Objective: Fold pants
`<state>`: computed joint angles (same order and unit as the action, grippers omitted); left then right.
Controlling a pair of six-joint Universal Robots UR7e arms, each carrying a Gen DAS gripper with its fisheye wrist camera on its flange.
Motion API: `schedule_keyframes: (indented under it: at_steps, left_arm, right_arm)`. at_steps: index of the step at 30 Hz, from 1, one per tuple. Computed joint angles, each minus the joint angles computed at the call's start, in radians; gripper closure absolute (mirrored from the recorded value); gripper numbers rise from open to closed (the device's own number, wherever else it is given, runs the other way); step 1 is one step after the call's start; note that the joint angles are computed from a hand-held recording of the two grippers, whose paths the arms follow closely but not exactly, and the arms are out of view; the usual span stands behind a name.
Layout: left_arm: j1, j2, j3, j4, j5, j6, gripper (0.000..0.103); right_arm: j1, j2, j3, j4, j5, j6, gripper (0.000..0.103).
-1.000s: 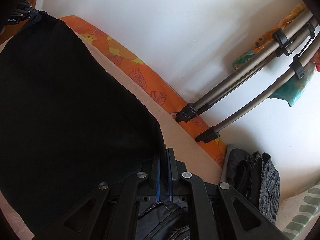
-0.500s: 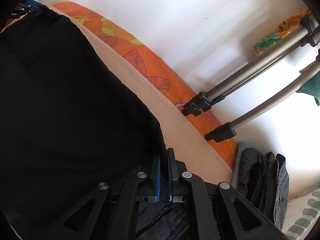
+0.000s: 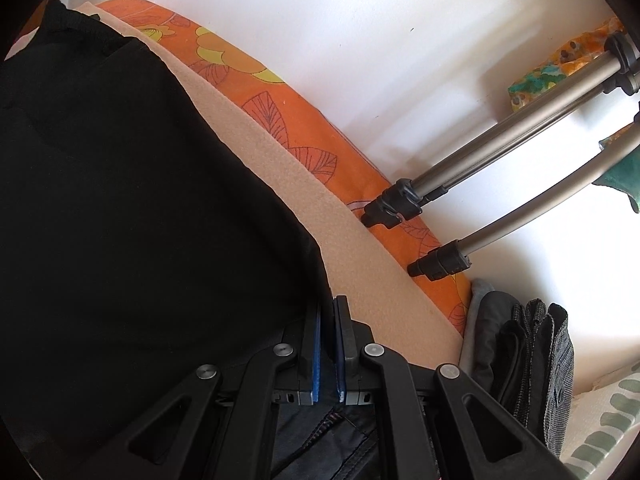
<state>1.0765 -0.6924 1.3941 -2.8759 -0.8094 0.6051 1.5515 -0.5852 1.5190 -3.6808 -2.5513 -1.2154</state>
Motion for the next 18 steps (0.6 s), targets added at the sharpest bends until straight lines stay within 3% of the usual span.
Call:
schedule_keyframes:
  at_steps: [2,4,5,6,11,18]
  left_arm:
    - [0.013,-0.049,0.039,0.017,-0.023,-0.025,0.041]
    - [0.03,-0.106,0.088,0.055,-0.056,-0.084,0.041]
    - [0.044,-0.14,0.108,0.117,-0.096,-0.142,0.041]
    - [0.054,-0.167,0.132,0.156,-0.129,-0.187,0.041]
    - [0.084,-0.253,0.262,0.214,-0.196,-0.287,0.041]
    - [0.118,-0.274,0.306,0.224,-0.284,-0.41,0.041]
  right_arm:
    - [0.001,-0.006,0.001,0.02,-0.004,0.017,0.099]
    - [0.004,-0.024,0.02,0.034,0.004,0.04,0.083]
    - [0.006,-0.037,0.037,0.035,0.014,0.05,0.067]
    - [0.01,-0.051,0.056,0.03,0.024,0.057,0.059]
    - [0.046,-0.145,0.194,0.033,0.096,0.155,0.055]
    - [0.147,-0.246,0.382,0.203,0.291,0.364,0.049]
